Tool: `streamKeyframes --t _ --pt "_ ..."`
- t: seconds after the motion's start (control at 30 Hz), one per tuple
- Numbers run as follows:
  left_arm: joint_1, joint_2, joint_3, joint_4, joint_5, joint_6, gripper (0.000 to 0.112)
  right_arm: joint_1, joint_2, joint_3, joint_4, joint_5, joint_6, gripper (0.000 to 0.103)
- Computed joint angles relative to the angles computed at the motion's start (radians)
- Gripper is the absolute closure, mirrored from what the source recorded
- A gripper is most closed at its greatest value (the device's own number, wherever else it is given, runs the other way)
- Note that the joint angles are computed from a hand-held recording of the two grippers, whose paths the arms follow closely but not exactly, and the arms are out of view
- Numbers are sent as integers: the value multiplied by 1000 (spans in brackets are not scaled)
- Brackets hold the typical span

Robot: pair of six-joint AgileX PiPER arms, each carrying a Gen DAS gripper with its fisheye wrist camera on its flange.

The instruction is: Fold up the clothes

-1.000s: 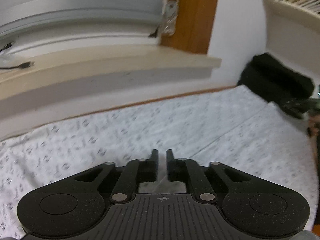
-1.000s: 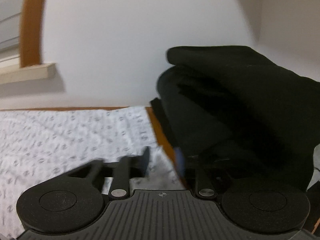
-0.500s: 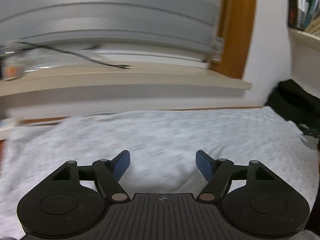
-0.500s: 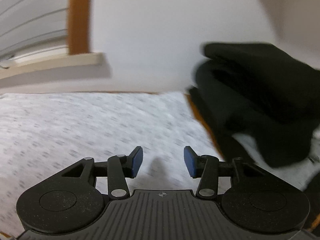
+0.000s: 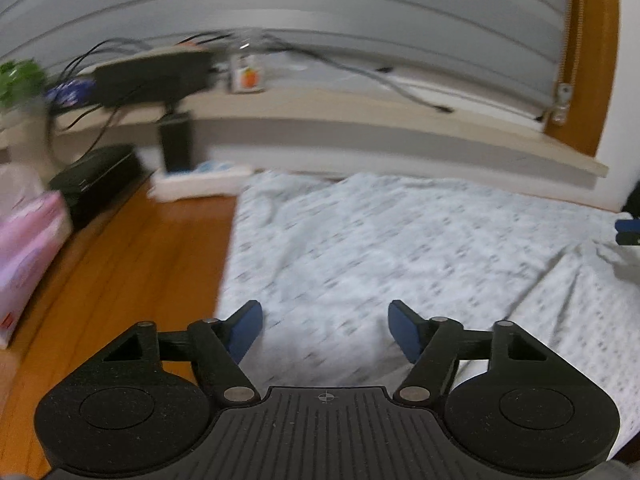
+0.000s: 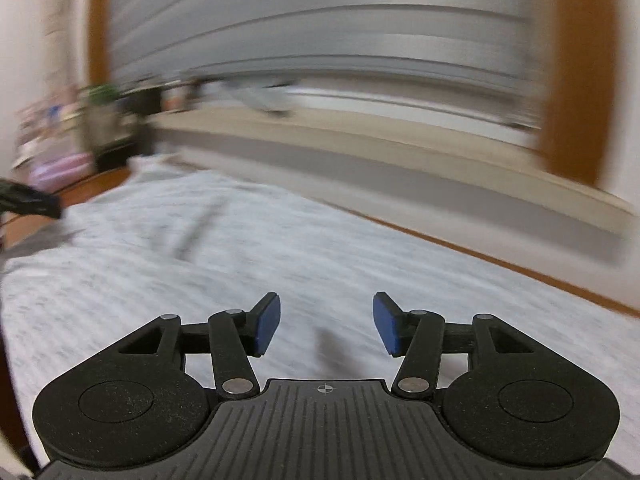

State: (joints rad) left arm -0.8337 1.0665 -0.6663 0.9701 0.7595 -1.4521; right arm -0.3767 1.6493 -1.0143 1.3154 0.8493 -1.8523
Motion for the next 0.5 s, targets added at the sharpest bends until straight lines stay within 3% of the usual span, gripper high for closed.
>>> streamKeyframes --t 0.07,0.23,0.4,0.5 --pt "21 -42 34 -24 -9 29 47 90 -4 -12 -15 -12 36 50" --pt "154 -80 90 -90 -128 138 58 258 7 -43 -50 -31 86 48" --pt "231 -33 51 -154 -152 294 70 356 34 -52 -62 -72 81 48" --pt "280 11 22 -178 -180 377 70 373 55 -56 -65 -87 72 48"
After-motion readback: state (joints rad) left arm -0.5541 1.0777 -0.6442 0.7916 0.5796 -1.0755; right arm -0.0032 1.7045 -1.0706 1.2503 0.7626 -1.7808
